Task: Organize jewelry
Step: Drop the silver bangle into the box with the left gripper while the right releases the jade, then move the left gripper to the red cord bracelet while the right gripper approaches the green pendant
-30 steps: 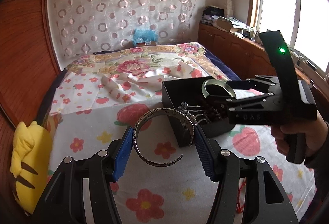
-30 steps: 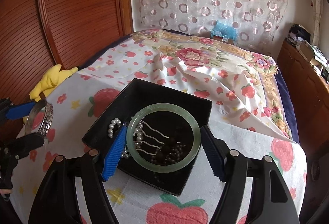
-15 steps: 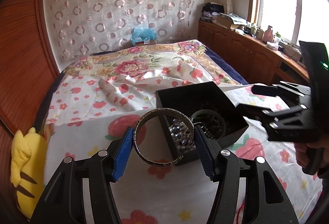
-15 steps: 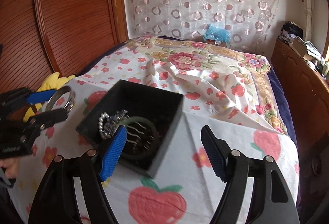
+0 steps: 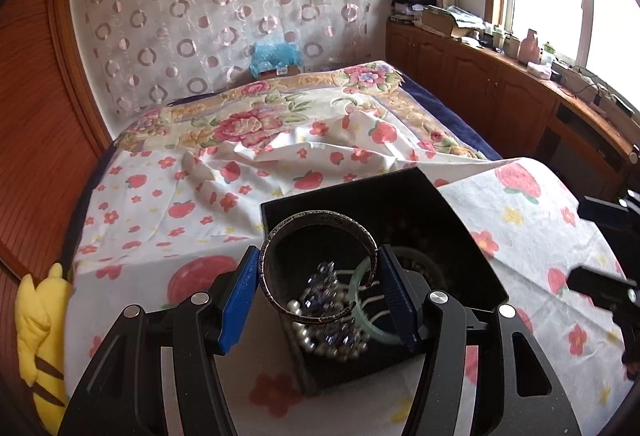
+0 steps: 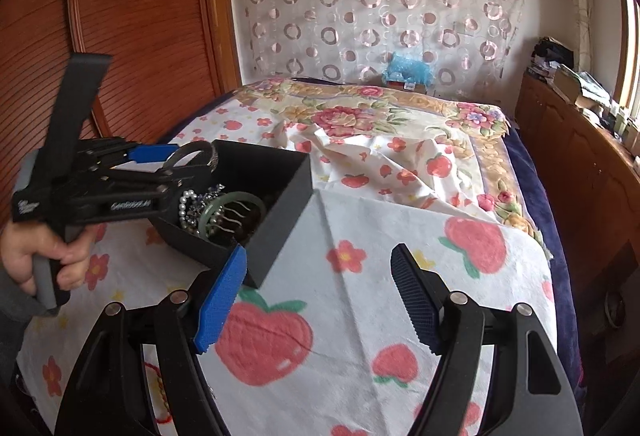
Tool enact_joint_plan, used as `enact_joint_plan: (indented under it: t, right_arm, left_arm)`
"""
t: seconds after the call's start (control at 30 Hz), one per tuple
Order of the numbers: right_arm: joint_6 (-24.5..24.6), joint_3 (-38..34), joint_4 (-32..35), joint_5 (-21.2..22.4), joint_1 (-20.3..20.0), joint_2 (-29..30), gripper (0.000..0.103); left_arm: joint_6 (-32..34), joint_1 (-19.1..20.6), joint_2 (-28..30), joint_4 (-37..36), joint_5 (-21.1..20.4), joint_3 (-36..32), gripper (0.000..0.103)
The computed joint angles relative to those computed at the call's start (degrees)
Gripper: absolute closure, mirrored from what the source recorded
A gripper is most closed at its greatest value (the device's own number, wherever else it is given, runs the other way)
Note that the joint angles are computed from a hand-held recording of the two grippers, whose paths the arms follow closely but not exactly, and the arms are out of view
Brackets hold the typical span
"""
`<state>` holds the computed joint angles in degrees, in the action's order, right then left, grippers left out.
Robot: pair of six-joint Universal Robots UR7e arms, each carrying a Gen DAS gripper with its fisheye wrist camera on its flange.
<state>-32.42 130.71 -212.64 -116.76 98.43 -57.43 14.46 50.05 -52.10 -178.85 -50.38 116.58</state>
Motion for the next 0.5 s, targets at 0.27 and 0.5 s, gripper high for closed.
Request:
enact_joint_plan:
  t: [0.27, 0.5]
  right_arm:
    - [-1.1, 2.0, -3.9, 0.0, -1.5, 0.4, 0.026]
    - [-0.3, 4.3, -5.8, 1.5, -1.1, 0.0, 0.026]
  left_arm:
    - [0.3, -1.2, 1.0, -1.9, 0.7, 0.1, 0.035]
    - [0.0, -3.1, -2.6, -3.8, -1.1, 4.7, 0.022]
